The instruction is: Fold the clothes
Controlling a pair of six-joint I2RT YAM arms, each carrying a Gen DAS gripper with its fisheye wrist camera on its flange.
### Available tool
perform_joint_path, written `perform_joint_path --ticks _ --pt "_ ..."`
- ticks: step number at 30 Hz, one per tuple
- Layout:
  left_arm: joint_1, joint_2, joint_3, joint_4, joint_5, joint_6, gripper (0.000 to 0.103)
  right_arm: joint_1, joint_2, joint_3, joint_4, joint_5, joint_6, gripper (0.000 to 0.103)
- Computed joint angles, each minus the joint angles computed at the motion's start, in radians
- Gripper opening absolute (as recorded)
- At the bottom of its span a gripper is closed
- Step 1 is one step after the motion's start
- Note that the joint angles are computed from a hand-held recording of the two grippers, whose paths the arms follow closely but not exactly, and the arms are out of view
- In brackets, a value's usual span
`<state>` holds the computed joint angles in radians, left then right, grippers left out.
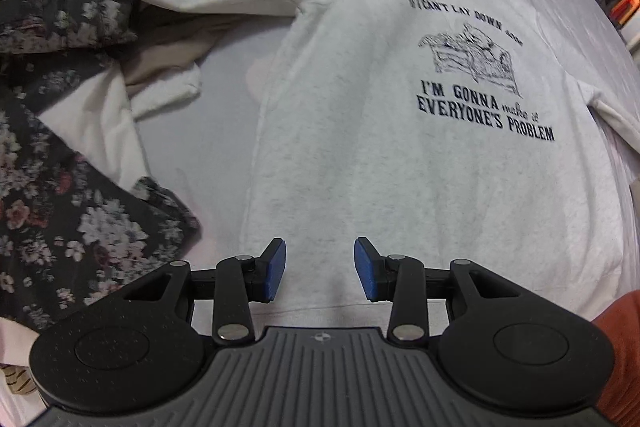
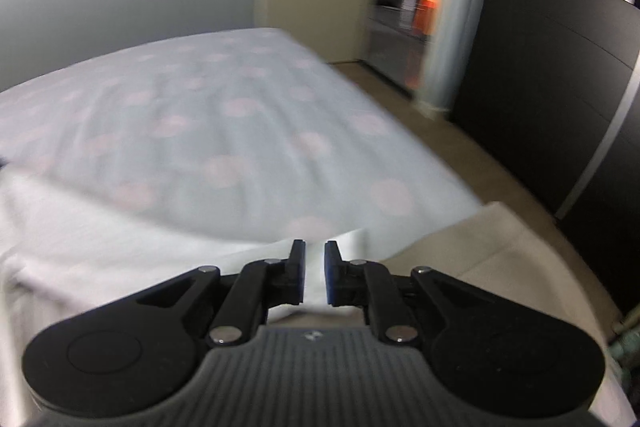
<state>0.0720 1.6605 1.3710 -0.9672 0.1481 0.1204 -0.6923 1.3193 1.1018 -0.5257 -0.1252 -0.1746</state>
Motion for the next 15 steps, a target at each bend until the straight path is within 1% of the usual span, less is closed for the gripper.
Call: perform_joint_path --ticks 3,5,6,8,11,13,15 --pt "-0.041 0.014 0.008 0.014 0.003 -0.005 0.038 0.096 -0.107 -0.072 -0.106 -0.032 0.016 0.013" --pt "-0.073 0.021 0.018 0.028 0.006 -0.019 0.046 0.186 -0.153 -0.108 -0.171 -0.025 0.067 0.014" --pt "-0.089 0.024 0.021 0.037 0.006 -0.029 0.047 0.239 -0.17 -0.124 -0.2 -0.015 0.107 0.014" --pt "-0.115 0.028 0.026 0.049 0.009 -0.038 0.047 0.356 -0.165 -0.14 -0.243 -0.008 0.189 0.015" --pt "-0.139 0.011 -0.002 0.081 0.015 -0.016 0.049 0.56 -0.159 -0.157 -0.287 0.009 0.339 0.018" --pt "-0.135 -0.006 -0.03 0.106 0.032 -0.006 0.049 0.699 -0.121 -0.153 -0.293 0.048 0.428 0.021" --pt "-0.116 -0.009 -0.048 0.128 0.063 0.004 0.049 0.808 -0.041 -0.13 -0.294 0.088 0.469 0.022"
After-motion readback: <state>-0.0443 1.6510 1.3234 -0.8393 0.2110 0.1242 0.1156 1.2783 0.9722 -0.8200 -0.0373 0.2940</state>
